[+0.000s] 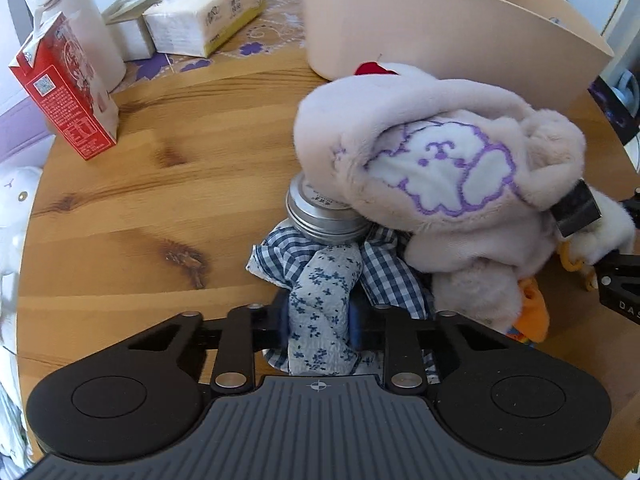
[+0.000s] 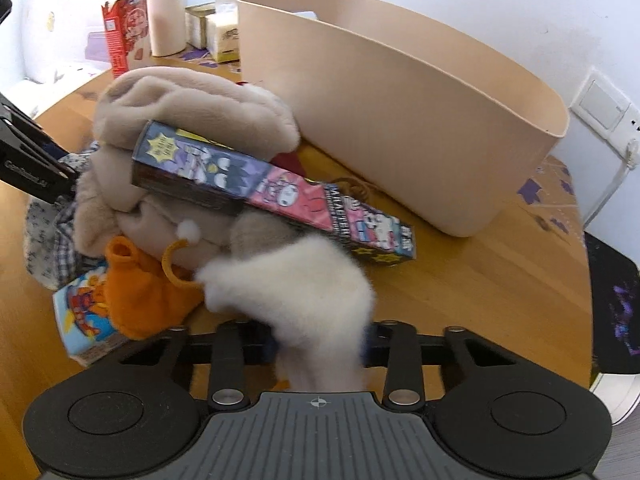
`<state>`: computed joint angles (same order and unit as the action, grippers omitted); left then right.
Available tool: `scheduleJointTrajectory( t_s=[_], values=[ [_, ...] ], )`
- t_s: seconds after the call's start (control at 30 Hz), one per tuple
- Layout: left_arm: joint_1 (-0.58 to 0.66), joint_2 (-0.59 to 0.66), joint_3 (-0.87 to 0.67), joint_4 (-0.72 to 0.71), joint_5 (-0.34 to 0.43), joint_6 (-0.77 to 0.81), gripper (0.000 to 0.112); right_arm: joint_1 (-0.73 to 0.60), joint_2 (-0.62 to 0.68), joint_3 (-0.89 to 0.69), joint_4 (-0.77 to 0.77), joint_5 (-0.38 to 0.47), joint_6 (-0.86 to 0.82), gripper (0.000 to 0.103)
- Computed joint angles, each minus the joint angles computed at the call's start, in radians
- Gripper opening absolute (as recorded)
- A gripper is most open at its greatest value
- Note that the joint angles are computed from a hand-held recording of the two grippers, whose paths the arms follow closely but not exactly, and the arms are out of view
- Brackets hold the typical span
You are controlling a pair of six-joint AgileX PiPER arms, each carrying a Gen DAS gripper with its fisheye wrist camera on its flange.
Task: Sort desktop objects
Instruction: 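Grasp the blue checked scrunchie with the left gripper while the right grasps the white fluffy hat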
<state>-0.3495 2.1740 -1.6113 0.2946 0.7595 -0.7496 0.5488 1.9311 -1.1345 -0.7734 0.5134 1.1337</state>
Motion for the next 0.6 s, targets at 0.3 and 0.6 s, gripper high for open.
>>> scheduleJointTrajectory(
  t_s=[0.3,0.6],
  values=[
    [-0.019,-0.056,0.099,0.009,-0.029,-0.058,0.02,0.044,-0.059,0.076,0.024,0.002,0.024,0.022],
    [-0.069,-0.172,0.242,0.069,-0.046,-0.188,0.019,0.119,-0.135,0.141,0.008,0.047,0.108,0.021]
  ],
)
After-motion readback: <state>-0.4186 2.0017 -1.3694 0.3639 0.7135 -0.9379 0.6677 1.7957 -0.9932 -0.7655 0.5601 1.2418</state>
